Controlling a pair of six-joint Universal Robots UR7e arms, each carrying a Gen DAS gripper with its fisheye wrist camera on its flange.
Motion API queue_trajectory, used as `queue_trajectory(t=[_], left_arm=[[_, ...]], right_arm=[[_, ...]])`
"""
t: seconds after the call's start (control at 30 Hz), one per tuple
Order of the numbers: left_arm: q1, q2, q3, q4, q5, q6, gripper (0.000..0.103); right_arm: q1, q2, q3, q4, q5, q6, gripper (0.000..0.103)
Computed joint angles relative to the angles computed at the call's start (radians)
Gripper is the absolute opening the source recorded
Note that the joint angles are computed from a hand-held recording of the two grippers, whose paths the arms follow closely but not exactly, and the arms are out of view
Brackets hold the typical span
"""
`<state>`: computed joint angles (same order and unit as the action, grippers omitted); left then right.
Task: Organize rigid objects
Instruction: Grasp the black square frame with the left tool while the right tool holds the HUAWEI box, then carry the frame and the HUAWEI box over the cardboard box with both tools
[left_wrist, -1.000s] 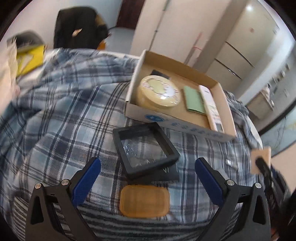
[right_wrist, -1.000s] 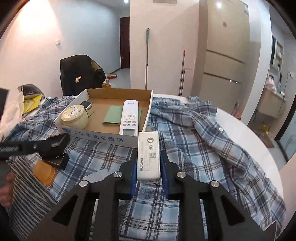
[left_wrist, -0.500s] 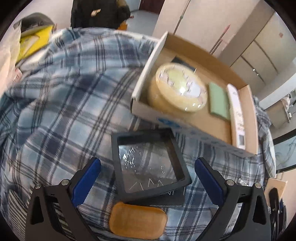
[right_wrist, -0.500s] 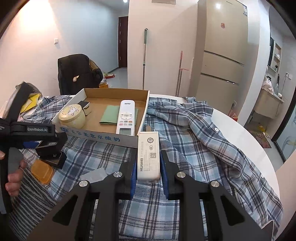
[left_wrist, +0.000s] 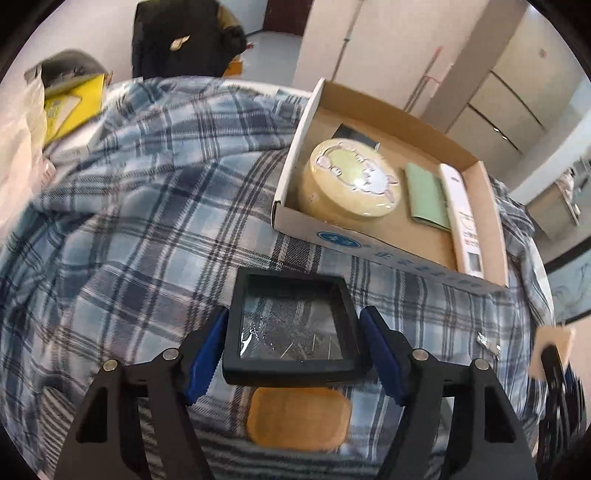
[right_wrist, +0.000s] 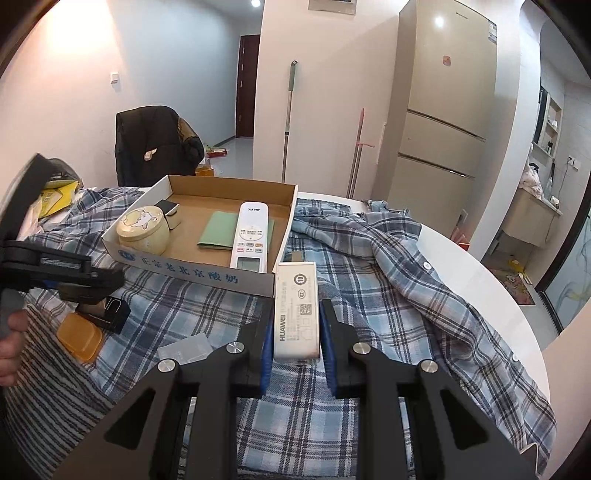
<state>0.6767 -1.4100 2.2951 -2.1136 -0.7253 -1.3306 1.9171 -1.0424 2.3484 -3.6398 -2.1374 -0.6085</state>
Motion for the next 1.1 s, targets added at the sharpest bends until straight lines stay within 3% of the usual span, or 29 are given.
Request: queue_trajectory(t=[0.3, 0.57, 0.7, 1.1], left_arm=[[-0.133, -0.107, 0.073, 0.023, -0.008, 0.093, 0.073], [-0.193, -0.086, 0.164, -0.015, -0.052, 0.140, 0.072], [-0.239, -0.093, 0.198, 0.008, -0.016, 0.109, 0.072], [-0.179, -0.042, 0.171, 0.007, -0.028, 0.104, 0.072]], right_arm=[[-0.034, -0.031, -0.005, 0.107, 0.054, 0.057, 0.021], [-0.035, -0.029, -0.004, 0.099, 0.059, 0.056, 0.021], [-0.033, -0.028, -0.004, 0.100, 0.060, 0.055, 0.021], [-0.032, -0.024, -0.002, 0.102, 0.058, 0.048, 0.021]])
